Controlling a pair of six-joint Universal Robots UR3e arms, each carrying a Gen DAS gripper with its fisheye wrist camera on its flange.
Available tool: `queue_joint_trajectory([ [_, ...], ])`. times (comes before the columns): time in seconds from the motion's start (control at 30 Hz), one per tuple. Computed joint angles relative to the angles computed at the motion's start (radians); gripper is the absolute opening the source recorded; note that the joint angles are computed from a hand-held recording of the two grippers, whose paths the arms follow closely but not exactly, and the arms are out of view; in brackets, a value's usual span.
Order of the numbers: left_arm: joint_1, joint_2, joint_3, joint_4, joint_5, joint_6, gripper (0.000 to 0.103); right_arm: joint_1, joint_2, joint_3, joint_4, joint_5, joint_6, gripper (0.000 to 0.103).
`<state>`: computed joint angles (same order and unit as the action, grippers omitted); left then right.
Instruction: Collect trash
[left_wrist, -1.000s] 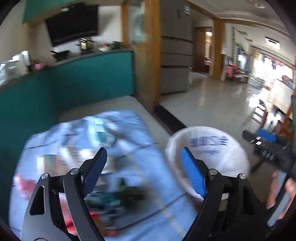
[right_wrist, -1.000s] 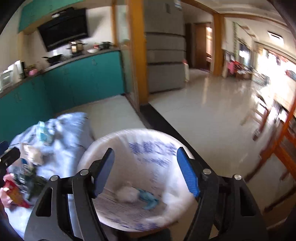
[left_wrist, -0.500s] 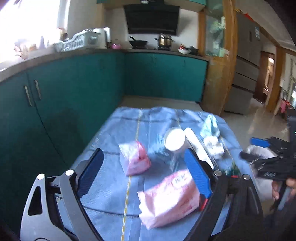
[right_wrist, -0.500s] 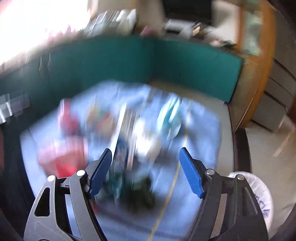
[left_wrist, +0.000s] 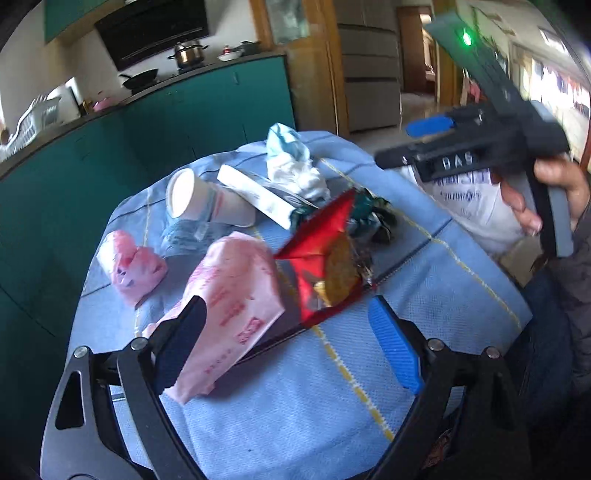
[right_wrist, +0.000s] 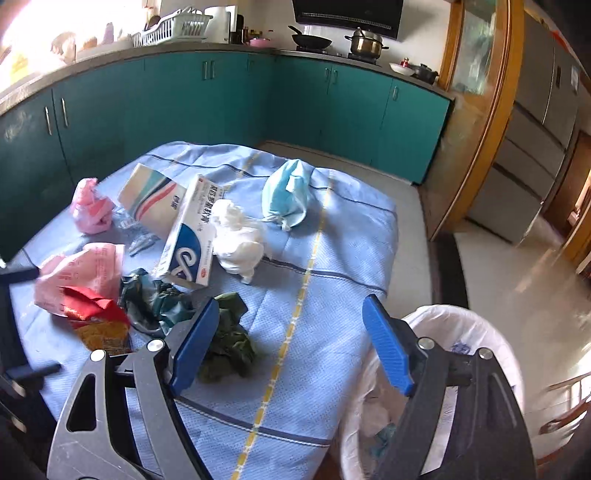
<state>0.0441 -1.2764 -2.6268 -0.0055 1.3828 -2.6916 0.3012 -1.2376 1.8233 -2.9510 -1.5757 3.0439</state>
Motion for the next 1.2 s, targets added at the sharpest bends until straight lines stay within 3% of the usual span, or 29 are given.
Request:
queue_joint_trajectory([
  [0.07, -0.109, -0.148, 0.038, 0.114, 0.124, -0.02, 0.081, -0.007, -0.021, 0.039, -0.014, 0.031, -0.023, 0.081],
  [0.13, -0.14, -0.221, 0.072, 0.131, 0.158, -0.039, 0.076, 0.001, -0.018, 0.049, 0.002, 0.024, -0.056, 0.083],
  [0.2, -0.137, -0.271, 0.107, 0.141, 0.159, -0.071, 0.076, 0.012, -0.002, 0.047, 0.018, 0.01, -0.077, 0.083],
  [0.33, -0.153, -0.394, 0.252, 0.165, 0.25, -0.166, 0.075, 0.02, 0.046, 0.01, 0.04, -0.009, -0.066, 0.083],
  [0.57, -0.042, -0.338, 0.241, 0.184, 0.21, -0.219, 0.078, 0.01, 0.071, -0.011, 0.053, 0.065, -0.064, 0.083],
  [0.83, 0.106, -0.21, 0.139, 0.129, 0.147, -0.187, 0.084, 0.034, 0.198, -0.161, 0.134, 0.133, -0.033, 0.083],
  [0.87, 0.117, -0.205, 0.133, 0.129, 0.146, -0.183, 0.085, 0.038, 0.206, -0.172, 0.144, 0.142, -0.033, 0.078],
  [0.9, 0.129, -0.198, 0.128, 0.124, 0.139, -0.179, 0.085, 0.038, 0.214, -0.184, 0.159, 0.169, -0.036, 0.061],
  [1.03, 0.198, -0.135, 0.091, 0.084, 0.092, -0.159, 0.086, 0.047, 0.212, -0.179, 0.132, 0.173, -0.025, 0.03],
  [1.07, 0.213, -0.117, 0.085, 0.066, 0.08, -0.151, 0.086, 0.039, 0.203, -0.167, 0.116, 0.18, -0.013, 0.026],
  [1.2, 0.273, -0.043, 0.06, -0.038, 0.001, -0.104, 0.089, 0.002, 0.181, -0.134, 0.078, 0.161, 0.058, 0.026],
])
